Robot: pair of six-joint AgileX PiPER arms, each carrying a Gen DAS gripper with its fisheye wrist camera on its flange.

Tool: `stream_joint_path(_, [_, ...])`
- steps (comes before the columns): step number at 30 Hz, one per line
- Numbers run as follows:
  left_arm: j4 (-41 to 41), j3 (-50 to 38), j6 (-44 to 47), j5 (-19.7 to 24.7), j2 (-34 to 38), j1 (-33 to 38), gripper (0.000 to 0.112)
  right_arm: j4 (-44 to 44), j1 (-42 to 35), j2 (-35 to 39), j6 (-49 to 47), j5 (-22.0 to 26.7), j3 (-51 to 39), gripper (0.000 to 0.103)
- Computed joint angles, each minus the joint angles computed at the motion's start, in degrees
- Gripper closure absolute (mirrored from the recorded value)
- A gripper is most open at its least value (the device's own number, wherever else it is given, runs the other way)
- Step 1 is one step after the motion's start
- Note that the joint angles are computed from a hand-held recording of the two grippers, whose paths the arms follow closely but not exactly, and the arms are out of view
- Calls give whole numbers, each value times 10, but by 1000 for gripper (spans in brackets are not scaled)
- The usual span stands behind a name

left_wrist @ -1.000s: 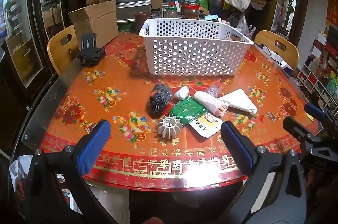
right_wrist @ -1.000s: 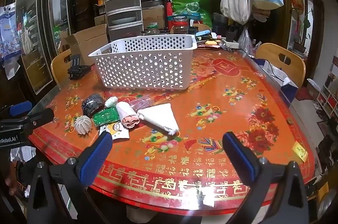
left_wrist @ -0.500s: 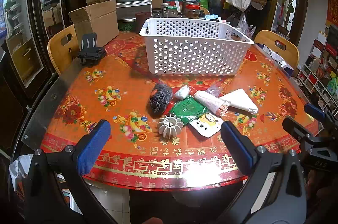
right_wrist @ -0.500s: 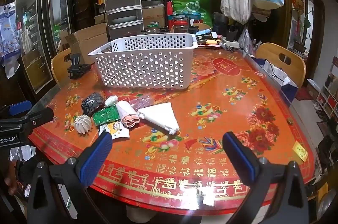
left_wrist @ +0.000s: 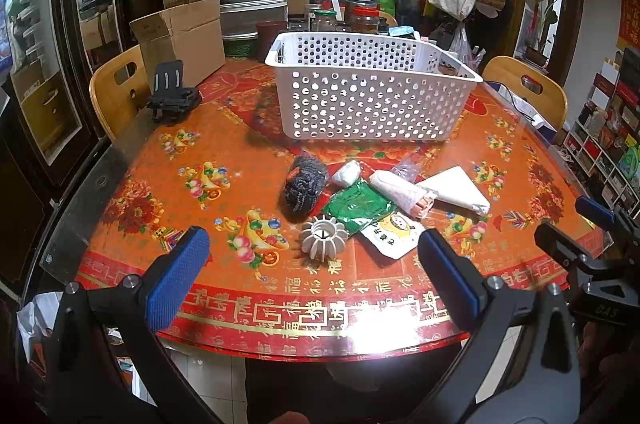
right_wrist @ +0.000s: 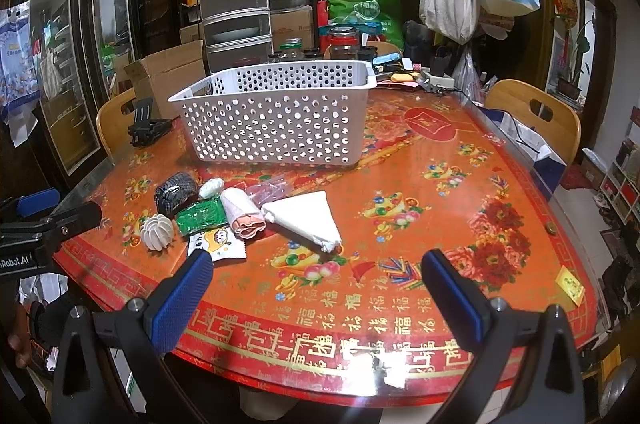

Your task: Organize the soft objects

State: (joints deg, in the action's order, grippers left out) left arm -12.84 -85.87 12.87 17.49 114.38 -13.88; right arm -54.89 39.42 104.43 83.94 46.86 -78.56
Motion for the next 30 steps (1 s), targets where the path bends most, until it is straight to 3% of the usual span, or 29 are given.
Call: stream_joint_path(30, [32,-43,-26,14,39,5,9,42,-22,38,-54,-6,-41,0])
